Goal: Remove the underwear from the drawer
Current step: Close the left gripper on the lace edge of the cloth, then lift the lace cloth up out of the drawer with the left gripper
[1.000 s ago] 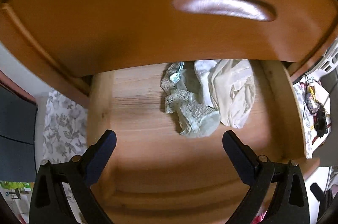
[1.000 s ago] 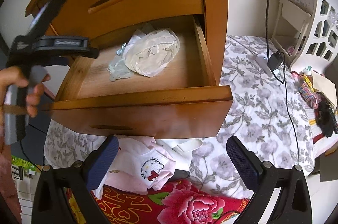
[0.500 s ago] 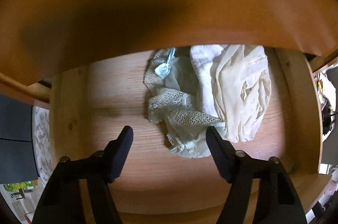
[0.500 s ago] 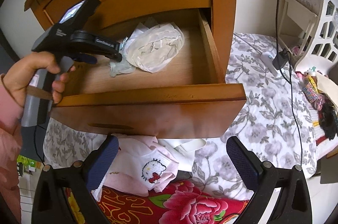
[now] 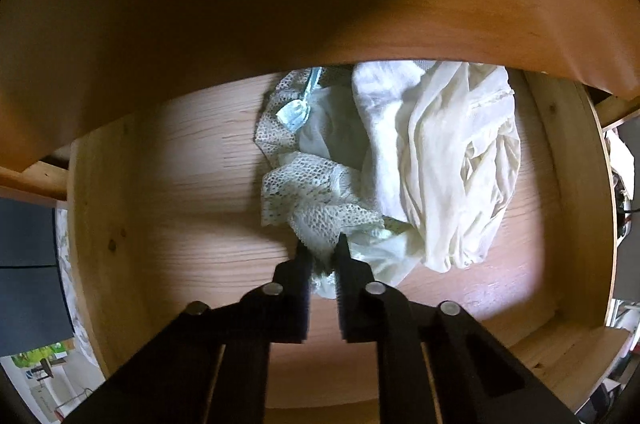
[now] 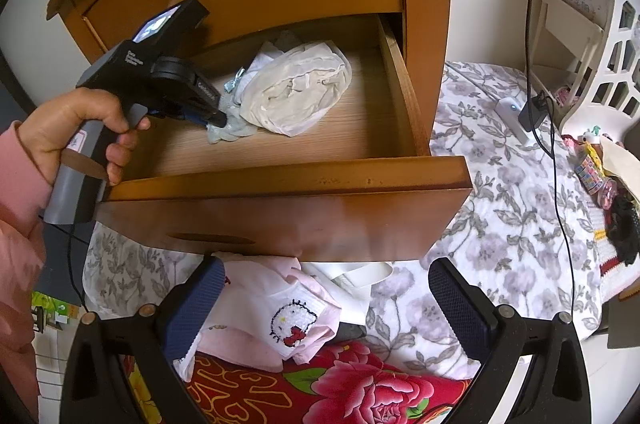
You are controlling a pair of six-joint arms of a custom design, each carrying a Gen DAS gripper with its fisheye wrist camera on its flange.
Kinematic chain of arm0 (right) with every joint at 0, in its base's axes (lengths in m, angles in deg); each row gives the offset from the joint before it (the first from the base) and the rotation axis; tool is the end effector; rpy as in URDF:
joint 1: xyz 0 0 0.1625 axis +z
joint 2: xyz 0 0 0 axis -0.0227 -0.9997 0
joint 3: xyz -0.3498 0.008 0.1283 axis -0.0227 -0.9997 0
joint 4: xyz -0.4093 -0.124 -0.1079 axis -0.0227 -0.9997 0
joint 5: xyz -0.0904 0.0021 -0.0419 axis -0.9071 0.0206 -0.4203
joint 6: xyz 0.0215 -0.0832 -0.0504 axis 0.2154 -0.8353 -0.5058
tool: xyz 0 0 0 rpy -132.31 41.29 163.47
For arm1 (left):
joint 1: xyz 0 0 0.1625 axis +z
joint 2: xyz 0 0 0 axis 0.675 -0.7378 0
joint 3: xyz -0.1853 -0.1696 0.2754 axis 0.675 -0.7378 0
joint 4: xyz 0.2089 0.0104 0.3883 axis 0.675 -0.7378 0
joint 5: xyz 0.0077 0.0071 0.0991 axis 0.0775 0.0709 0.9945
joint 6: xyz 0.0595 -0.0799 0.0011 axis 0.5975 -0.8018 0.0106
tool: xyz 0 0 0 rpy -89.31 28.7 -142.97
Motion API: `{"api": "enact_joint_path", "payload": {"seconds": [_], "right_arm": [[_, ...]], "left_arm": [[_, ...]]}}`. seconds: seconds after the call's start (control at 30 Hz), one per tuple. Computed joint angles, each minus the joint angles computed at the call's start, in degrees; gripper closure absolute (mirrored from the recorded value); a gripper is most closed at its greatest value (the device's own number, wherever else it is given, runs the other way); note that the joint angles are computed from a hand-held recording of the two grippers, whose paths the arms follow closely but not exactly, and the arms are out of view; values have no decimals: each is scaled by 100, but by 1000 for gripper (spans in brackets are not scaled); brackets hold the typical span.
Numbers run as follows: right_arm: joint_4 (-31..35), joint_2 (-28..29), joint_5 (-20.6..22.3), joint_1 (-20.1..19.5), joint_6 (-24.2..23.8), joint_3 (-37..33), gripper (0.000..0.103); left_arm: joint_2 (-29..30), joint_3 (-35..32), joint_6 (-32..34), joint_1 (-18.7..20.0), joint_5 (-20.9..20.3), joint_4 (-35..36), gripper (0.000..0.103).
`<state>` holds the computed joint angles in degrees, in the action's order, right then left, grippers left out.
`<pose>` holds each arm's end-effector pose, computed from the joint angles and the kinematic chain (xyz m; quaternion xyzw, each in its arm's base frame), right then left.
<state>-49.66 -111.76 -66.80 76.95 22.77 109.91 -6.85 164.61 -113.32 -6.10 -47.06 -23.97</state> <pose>0.0383 -0.3130 0.3024 0.2476 -0.9369 0.1521 0.1943 -0.3225 -0.4776 0.0436 -0.0933 0.8980 -0.1515 0.4025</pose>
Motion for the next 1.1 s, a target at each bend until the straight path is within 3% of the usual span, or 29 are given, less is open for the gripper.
{"api": "enact_joint_path", "payload": {"seconds": [0.27, 0.63, 0.97, 1.1], "right_arm": [[105, -128, 23, 1, 32, -10, 0], [344, -428, 64, 94, 24, 0, 0], [531, -649, 62, 202, 25, 14, 0], [530, -682, 36, 247, 59, 19, 0]], "left_arm": [[-443, 490, -268, -259, 20, -9, 96], [-1024, 1292, -538, -950, 7, -384, 97], [-1623, 1920, -1078, -1749, 430, -797, 97], [-1678, 1917, -1077, -1808, 676, -942, 97]]}}
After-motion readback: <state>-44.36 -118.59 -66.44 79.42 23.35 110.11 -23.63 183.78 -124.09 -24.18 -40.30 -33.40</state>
